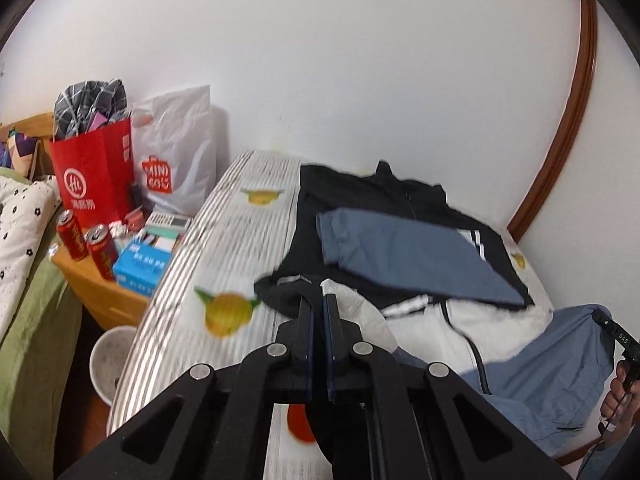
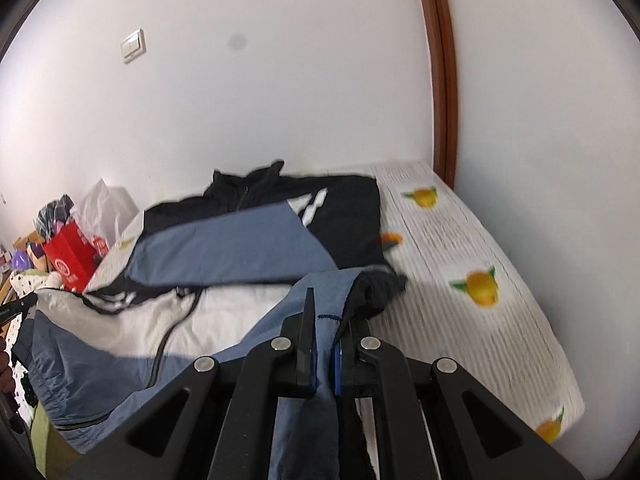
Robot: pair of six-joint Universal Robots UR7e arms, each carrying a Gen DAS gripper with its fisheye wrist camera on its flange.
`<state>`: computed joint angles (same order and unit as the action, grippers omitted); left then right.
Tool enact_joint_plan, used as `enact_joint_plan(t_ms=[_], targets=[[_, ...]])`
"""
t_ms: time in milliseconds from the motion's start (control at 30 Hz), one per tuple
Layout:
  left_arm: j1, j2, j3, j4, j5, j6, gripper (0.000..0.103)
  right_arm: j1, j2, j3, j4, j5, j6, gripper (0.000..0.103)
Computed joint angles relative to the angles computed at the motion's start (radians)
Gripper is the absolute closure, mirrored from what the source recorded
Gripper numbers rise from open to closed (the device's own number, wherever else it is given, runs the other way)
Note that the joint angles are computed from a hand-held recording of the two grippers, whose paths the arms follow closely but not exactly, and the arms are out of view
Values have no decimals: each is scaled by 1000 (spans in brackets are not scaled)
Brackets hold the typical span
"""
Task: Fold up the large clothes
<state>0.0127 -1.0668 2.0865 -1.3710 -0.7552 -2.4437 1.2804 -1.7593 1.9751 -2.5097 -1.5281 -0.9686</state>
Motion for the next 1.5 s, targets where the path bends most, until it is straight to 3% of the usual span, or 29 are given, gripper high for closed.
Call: enact_joint_plan(t_ms=[267, 467, 667, 867, 1133, 1367, 1500], targets=[[89, -62, -7, 77, 108, -20, 98, 104, 141, -81, -92, -27, 114, 98], [168, -110, -1, 113, 176, -44, 98, 139, 258, -186, -99, -35, 234, 98], [263, -148, 36, -11, 238, 62, 98, 154, 362, -277, -86, -37, 290, 98], [357, -125, 43, -133, 265, 191, 98, 180, 457, -300, -167, -109, 257, 98], [454, -75, 19, -201, 249, 300, 98, 169, 542, -325, -233, -181, 198, 96], [496, -31, -18, -191, 231, 355, 96, 149, 624, -366, -257, -269, 167, 95], [508, -16, -32, -187, 220, 378, 94, 140, 653, -375, -267, -313, 148, 85]])
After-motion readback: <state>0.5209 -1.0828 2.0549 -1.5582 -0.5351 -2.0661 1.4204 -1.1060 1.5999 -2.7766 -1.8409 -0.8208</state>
